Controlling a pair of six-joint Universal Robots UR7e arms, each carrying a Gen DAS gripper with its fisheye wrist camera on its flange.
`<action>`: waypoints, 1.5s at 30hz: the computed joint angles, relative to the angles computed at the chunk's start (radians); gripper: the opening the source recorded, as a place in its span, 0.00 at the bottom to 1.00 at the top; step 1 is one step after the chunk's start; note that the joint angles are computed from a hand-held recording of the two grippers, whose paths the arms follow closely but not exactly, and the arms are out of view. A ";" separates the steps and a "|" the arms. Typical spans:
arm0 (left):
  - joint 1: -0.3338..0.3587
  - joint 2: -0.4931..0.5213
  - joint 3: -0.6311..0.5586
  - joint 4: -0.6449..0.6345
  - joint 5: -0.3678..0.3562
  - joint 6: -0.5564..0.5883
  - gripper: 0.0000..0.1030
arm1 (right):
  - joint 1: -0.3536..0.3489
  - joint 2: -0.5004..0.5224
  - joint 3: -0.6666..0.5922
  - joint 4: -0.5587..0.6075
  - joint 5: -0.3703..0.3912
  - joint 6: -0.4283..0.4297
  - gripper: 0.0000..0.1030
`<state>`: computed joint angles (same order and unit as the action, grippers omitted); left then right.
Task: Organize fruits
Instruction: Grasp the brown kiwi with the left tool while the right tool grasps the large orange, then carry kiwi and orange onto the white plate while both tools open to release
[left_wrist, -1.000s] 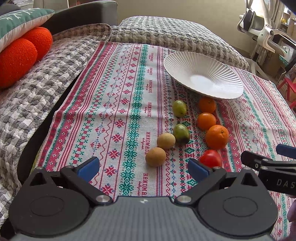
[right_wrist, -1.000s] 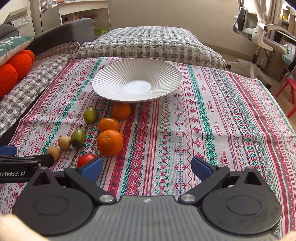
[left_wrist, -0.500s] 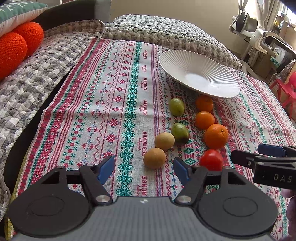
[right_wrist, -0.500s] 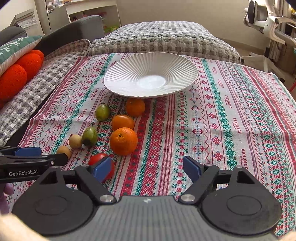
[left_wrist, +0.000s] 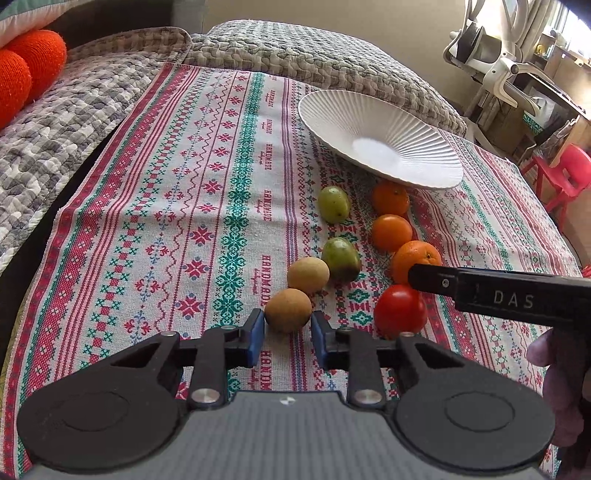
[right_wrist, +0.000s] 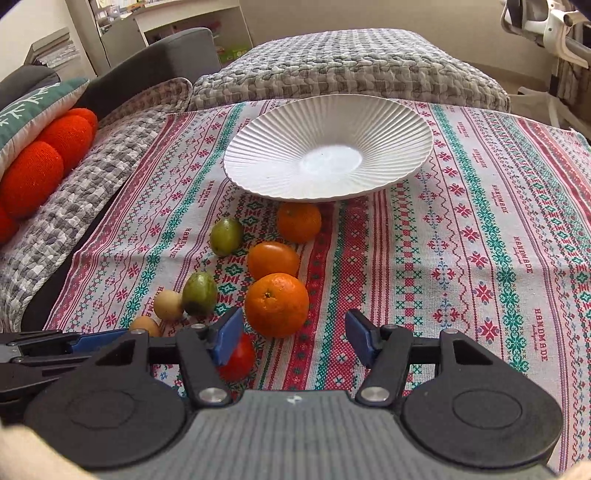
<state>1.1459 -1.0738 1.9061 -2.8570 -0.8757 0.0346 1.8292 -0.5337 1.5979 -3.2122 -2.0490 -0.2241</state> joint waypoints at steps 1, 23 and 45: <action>0.001 0.002 -0.001 -0.006 -0.001 0.004 0.15 | -0.002 0.001 -0.006 0.014 0.003 0.014 0.54; 0.002 0.016 -0.019 -0.020 -0.030 0.032 0.14 | -0.003 -0.013 -0.028 0.105 0.053 0.070 0.34; -0.016 0.110 -0.195 -0.008 -0.082 0.096 0.14 | -0.018 -0.022 -0.122 0.105 0.020 -0.007 0.34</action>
<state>1.1296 -0.9636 1.7116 -2.8648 -0.9578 0.1311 1.8112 -0.5556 1.4755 -3.1073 -2.0293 -0.2315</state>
